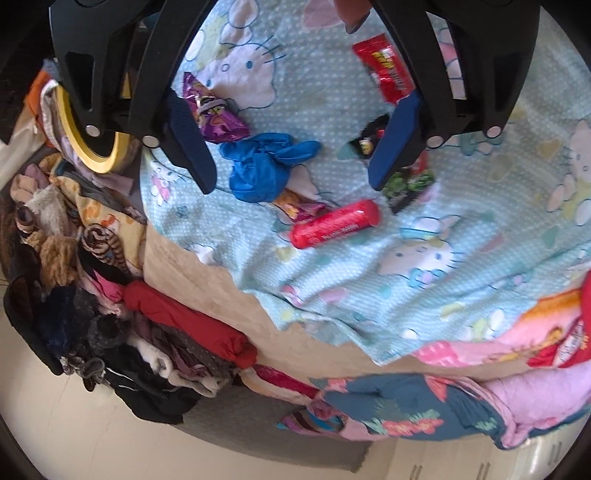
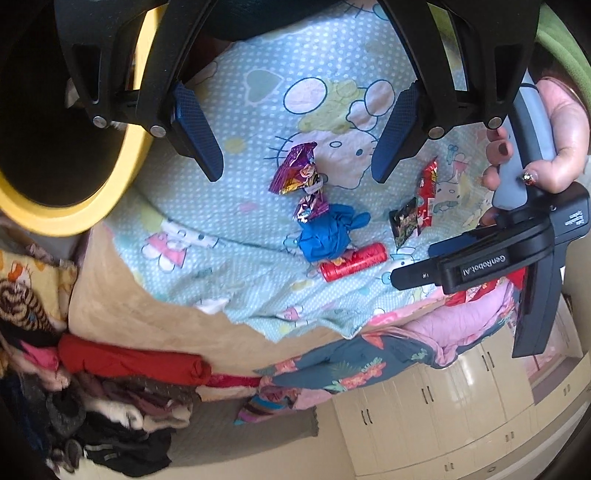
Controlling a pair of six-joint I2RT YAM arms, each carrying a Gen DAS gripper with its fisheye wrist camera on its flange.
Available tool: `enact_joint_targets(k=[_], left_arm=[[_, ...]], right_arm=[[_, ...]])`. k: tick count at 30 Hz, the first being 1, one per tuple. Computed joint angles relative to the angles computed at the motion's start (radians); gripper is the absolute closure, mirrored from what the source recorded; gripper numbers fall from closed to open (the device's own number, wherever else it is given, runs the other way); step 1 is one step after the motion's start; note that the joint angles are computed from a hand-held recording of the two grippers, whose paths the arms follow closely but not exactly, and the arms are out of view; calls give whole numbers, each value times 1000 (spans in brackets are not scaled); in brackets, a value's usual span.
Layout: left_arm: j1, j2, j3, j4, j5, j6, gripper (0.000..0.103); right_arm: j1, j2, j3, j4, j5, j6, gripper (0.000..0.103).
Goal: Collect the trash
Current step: 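Grasp the blue plastic piece with the left tool while the right tool grasps the purple candy wrapper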
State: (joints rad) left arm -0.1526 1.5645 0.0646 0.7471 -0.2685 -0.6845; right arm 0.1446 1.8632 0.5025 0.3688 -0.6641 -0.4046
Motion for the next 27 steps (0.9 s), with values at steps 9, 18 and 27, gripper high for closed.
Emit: enact_joint_targets(k=[9,18,27], left_arm=[[99,231,128,52,166,59,46],[142,318,192,55,259,69,53],[160,437,225,119,326,28,64]], right_arm=[[85,85,73,-29,50,58,38],[143,190,165,-79,98,105,59],[121,186,141,-73,67,68,75]])
